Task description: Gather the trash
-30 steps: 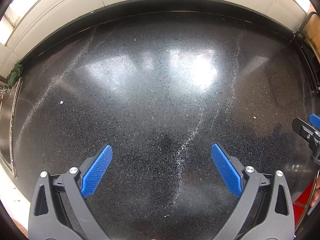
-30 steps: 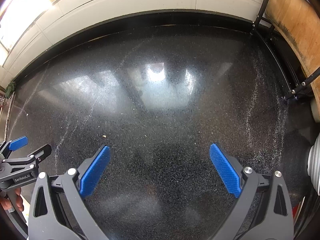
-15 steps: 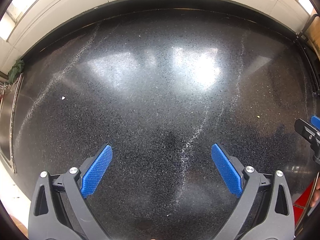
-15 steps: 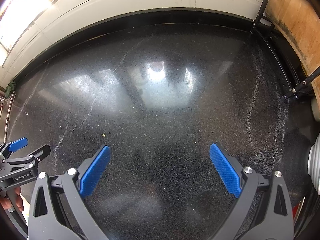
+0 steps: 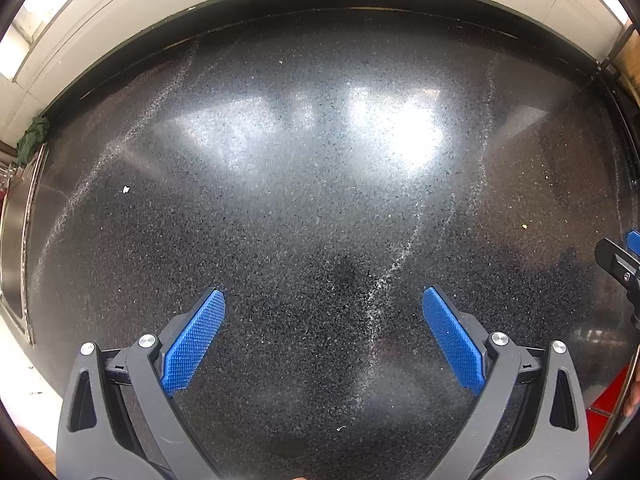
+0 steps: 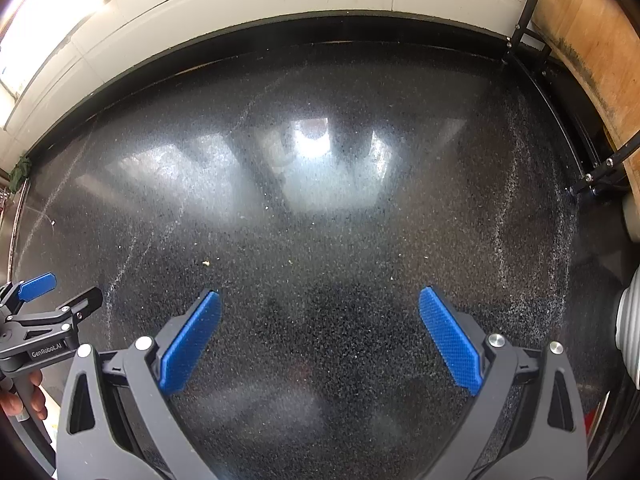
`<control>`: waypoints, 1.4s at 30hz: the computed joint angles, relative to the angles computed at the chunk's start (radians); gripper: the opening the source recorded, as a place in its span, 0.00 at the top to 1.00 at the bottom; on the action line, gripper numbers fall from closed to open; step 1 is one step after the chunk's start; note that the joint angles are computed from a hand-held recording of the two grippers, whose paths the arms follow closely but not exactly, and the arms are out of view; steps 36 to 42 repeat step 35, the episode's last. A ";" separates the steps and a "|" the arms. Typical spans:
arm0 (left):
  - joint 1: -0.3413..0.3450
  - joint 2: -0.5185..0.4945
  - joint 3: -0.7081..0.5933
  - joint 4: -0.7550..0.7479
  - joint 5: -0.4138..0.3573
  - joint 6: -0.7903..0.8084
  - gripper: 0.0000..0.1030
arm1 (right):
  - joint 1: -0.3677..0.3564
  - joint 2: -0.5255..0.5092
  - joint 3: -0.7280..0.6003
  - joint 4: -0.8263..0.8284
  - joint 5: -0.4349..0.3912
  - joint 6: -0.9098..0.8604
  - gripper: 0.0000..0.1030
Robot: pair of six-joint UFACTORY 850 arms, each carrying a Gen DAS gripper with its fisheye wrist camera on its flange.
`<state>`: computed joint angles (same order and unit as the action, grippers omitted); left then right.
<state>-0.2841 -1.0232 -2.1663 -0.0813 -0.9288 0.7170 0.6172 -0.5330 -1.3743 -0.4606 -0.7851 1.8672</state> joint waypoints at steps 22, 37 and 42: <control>0.013 -0.036 -0.057 0.015 -0.013 -0.043 0.06 | 0.012 -0.031 -0.043 0.045 -0.025 -0.063 0.07; 0.026 -0.054 -0.095 -0.023 -0.061 -0.034 0.06 | 0.009 -0.030 -0.042 0.044 -0.022 -0.067 0.07; 0.026 -0.054 -0.095 -0.023 -0.061 -0.034 0.06 | 0.009 -0.030 -0.042 0.044 -0.022 -0.067 0.07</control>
